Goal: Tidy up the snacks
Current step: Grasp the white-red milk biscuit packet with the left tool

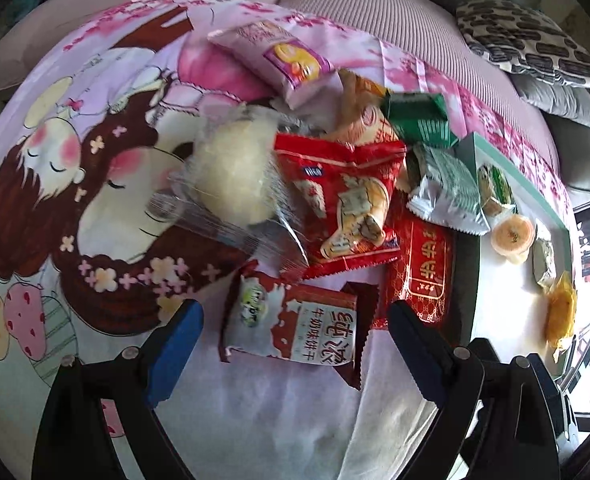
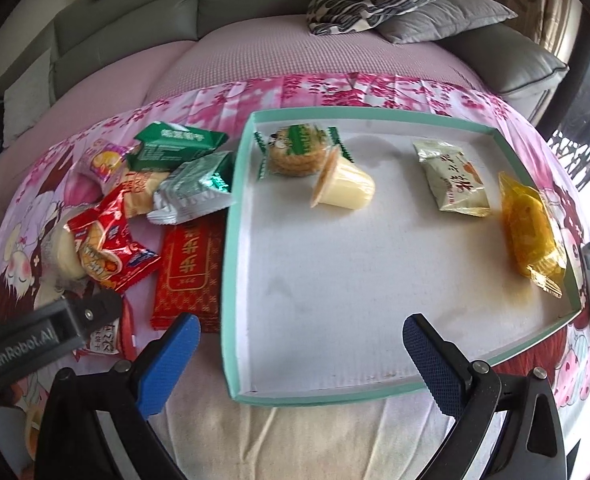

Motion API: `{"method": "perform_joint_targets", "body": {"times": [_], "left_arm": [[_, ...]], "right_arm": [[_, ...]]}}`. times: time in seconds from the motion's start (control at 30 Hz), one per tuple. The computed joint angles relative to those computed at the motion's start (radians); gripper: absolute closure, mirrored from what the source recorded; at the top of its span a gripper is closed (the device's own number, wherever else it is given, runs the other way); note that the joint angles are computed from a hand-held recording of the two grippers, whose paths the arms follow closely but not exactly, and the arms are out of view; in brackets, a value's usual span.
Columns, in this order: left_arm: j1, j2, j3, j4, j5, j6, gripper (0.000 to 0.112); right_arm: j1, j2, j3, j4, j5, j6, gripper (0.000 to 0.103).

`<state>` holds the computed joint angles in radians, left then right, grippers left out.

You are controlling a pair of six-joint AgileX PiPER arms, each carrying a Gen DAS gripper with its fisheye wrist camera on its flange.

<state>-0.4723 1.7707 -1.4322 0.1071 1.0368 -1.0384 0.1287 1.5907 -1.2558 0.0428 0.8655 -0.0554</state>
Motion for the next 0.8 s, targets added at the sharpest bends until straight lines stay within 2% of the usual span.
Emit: {"method": "perform_joint_targets", "body": {"times": [0.2,0.5,0.57,0.7,0.8], "left_arm": [[0.006,0.074,-0.045,-0.045,-0.017,0.026,0.019],[0.016,0.088,-0.017,-0.038,-0.047,0.024,0.021],[0.020,0.092,-0.021,-0.032,-0.044,0.016,0.026],[0.042,0.071,0.014,-0.034,-0.064,0.026,0.028],[0.037,0.083,0.000,-0.008,-0.046,0.017,0.033]], "right_arm": [[-0.007,0.015,-0.009,-0.019,0.010,0.012,0.001],[-0.013,0.019,-0.009,-0.005,0.021,-0.006,0.001],[-0.017,0.022,-0.011,0.003,0.023,-0.012,0.001],[-0.026,0.024,-0.018,-0.015,0.024,0.008,0.001],[-0.048,0.031,-0.027,-0.013,0.030,0.016,0.001]]}}
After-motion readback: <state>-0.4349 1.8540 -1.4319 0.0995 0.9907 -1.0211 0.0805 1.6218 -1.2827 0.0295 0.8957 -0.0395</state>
